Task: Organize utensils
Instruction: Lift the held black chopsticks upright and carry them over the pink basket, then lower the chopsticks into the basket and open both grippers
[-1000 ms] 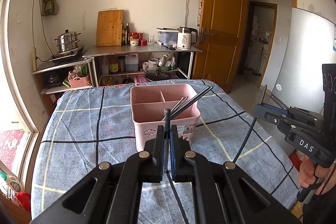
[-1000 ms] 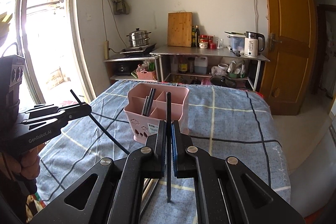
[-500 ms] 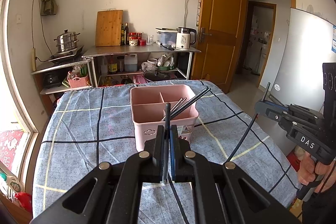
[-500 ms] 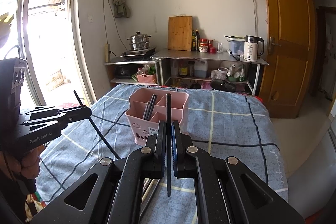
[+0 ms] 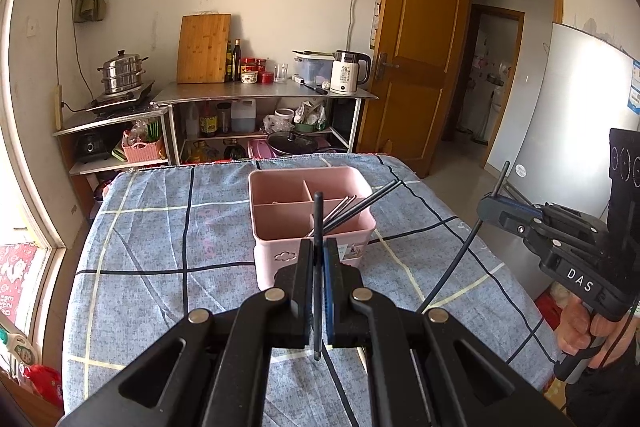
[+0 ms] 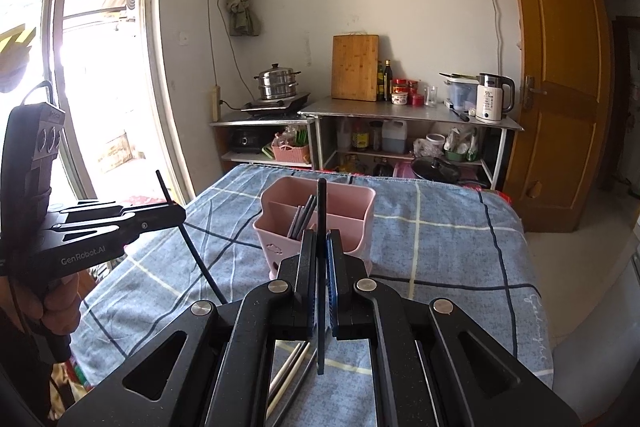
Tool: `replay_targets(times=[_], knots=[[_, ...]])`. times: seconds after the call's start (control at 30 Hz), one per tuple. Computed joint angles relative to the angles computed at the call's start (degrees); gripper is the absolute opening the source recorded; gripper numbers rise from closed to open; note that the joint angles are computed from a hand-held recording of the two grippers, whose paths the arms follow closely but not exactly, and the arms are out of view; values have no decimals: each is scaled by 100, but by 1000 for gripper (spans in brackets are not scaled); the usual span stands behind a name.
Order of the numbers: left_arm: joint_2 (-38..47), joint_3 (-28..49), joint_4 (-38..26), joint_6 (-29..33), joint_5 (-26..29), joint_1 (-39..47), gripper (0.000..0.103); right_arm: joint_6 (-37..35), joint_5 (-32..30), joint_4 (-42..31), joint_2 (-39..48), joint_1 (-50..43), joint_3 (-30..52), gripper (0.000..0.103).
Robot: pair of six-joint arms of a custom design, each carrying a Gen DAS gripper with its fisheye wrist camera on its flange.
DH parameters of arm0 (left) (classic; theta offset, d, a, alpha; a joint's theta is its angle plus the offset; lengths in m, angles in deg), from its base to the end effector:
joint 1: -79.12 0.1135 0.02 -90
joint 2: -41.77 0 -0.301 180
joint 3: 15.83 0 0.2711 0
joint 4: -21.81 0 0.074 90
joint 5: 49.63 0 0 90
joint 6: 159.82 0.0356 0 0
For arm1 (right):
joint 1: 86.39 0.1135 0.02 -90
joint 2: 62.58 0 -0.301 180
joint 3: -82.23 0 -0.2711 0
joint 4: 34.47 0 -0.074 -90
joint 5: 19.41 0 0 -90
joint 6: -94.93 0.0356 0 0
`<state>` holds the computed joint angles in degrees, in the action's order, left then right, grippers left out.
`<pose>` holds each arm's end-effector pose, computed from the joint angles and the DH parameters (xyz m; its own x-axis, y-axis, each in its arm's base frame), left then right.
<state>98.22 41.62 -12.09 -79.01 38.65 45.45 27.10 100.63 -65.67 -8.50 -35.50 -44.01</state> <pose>0.1810 -0.1193 0.3096 -0.5314 0.1622 -0.8314 0.4541 0.8831 -0.1180 0.1424 0.1469 0.3009 -0.4573 -0.0446 -0.8882 -0.2483 0.9654 0.0793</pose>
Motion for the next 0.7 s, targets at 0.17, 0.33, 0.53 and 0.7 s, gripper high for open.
replay_targets(times=[0.17, 0.33, 0.53, 0.7], knots=[[104, 356, -137, 123, 261, 296, 5, -169, -156, 179, 195, -83, 184, 5], [268, 790, -249, 240, 383, 530, 5, -404, -307, 416, 455, -150, 474, 5], [623, 1368, -258, 358, 520, 772, 5, -704, -577, 762, 860, -326, 943, 5], [936, 1796, -178, 491, 509, 892, 5, -856, -728, 1105, 1171, -517, 1281, 5]])
